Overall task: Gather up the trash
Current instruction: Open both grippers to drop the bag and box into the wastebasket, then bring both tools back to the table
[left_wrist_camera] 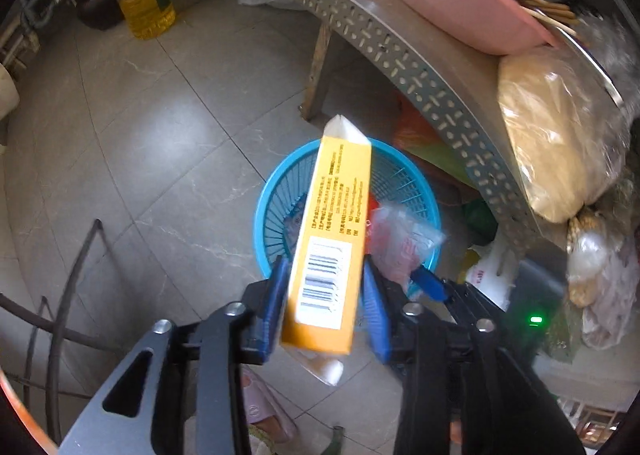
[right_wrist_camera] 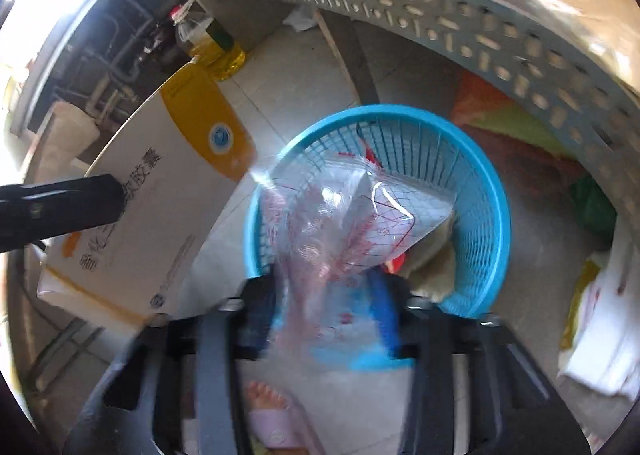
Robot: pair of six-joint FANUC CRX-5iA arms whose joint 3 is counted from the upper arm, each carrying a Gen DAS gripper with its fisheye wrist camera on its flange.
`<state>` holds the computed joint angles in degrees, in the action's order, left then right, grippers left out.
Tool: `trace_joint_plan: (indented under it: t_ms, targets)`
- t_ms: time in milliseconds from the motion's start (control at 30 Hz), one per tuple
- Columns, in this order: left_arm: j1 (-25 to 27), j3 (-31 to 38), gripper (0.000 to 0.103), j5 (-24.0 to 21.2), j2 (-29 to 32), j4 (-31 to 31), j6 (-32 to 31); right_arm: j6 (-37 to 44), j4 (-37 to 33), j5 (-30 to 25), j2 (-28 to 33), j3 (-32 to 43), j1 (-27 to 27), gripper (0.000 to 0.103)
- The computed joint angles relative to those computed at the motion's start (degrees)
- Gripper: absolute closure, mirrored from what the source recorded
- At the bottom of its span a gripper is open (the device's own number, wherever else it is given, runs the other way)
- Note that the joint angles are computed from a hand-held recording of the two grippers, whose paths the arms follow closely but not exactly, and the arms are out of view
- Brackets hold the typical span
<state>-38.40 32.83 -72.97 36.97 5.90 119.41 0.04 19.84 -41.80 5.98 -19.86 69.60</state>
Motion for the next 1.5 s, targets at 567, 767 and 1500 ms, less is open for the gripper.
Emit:
trace_joint_plan:
  t_ms: [567,767,1500]
  targets:
    - [-1.54,-5.8,0.043,4.49,-9.45,-1.83,1.62,-19.61,12.35,-7.1,-7.83,-7.73,8.7,0.046]
    - [-3.3,-13.51,0.03,8.7,-21.18,-4.54,2.76,-23.41,17.74,-10.96,-9.07,-5.69,13.67,0.034]
    - [-58.33,-24.56,0.006,-32.42,-55.74,-58.85,46.4,-9.67,29.0,-11.76,-4.86,12.52,23.23,0.031]
